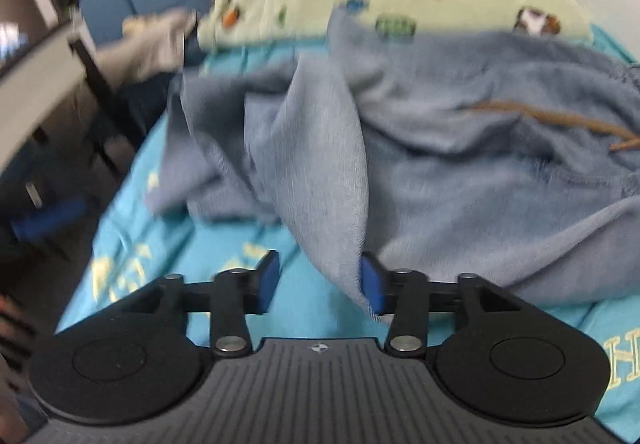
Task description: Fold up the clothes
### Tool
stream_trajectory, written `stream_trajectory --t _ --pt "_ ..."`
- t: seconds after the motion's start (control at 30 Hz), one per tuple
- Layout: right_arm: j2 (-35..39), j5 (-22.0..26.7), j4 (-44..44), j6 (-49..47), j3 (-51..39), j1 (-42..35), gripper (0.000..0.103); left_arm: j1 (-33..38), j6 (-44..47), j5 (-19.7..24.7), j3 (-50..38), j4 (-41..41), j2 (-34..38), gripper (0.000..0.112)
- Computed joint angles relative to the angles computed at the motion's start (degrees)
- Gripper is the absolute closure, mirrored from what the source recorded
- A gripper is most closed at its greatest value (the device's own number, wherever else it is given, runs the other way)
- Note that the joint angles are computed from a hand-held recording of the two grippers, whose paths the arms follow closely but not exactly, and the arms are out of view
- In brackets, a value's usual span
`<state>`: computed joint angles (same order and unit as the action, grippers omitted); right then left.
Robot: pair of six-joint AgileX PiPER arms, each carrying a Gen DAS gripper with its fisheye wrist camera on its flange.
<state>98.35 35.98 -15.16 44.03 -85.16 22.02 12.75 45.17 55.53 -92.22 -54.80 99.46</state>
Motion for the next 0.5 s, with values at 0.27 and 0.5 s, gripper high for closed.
stream_trajectory --t 0.27,0.5 --pt "0.66 -6.86 -14.27 11.45 0.87 0.12 0.056 -5.58 -7.55 -0.54 -9.95 7.57 4.38 0.060" --pt "3.76 -0.98 -29.66 25.88 -1.59 0.89 0.064 -14.57 -21.64 6.74 -39.97 19.20 21.51 0.060"
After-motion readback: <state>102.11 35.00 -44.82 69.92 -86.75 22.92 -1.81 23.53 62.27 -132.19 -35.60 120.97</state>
